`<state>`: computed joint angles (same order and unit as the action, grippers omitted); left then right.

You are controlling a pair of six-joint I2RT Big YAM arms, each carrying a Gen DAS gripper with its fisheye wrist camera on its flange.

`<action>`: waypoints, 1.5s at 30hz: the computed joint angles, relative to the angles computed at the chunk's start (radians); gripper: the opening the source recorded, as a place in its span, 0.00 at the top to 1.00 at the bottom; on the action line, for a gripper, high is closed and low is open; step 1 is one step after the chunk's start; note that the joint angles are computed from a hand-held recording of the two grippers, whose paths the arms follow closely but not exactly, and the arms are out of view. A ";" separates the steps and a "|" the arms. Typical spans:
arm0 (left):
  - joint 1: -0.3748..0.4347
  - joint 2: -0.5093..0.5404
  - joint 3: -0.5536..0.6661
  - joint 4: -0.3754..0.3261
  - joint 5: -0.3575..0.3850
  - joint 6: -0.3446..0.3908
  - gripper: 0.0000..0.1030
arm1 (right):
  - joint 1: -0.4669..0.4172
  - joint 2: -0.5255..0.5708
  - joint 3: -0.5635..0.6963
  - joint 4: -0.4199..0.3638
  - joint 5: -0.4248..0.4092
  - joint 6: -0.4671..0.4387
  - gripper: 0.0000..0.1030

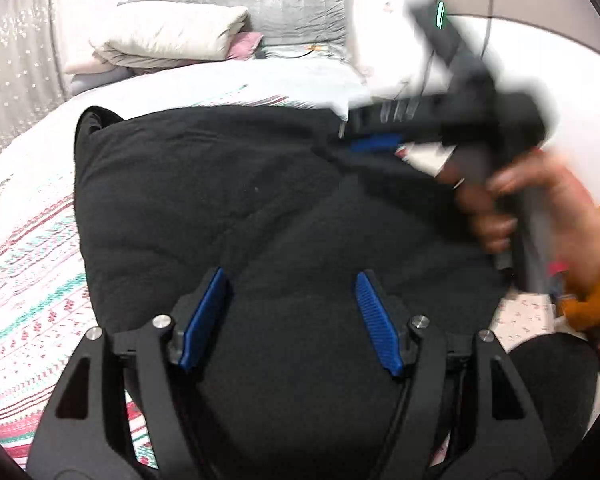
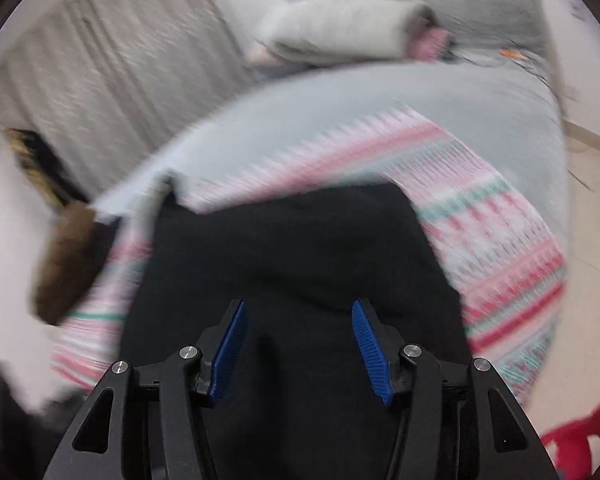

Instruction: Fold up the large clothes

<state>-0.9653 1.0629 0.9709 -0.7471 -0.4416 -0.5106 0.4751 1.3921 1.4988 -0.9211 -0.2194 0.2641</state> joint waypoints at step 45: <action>0.455 -0.092 -0.156 0.048 0.745 -0.555 0.01 | -0.189 0.153 0.109 -0.407 -0.401 -0.234 0.00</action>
<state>-0.5102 0.9709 0.8148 -0.6993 0.3036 -1.0652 0.2857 1.5454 1.6080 -1.3281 -0.6203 0.0304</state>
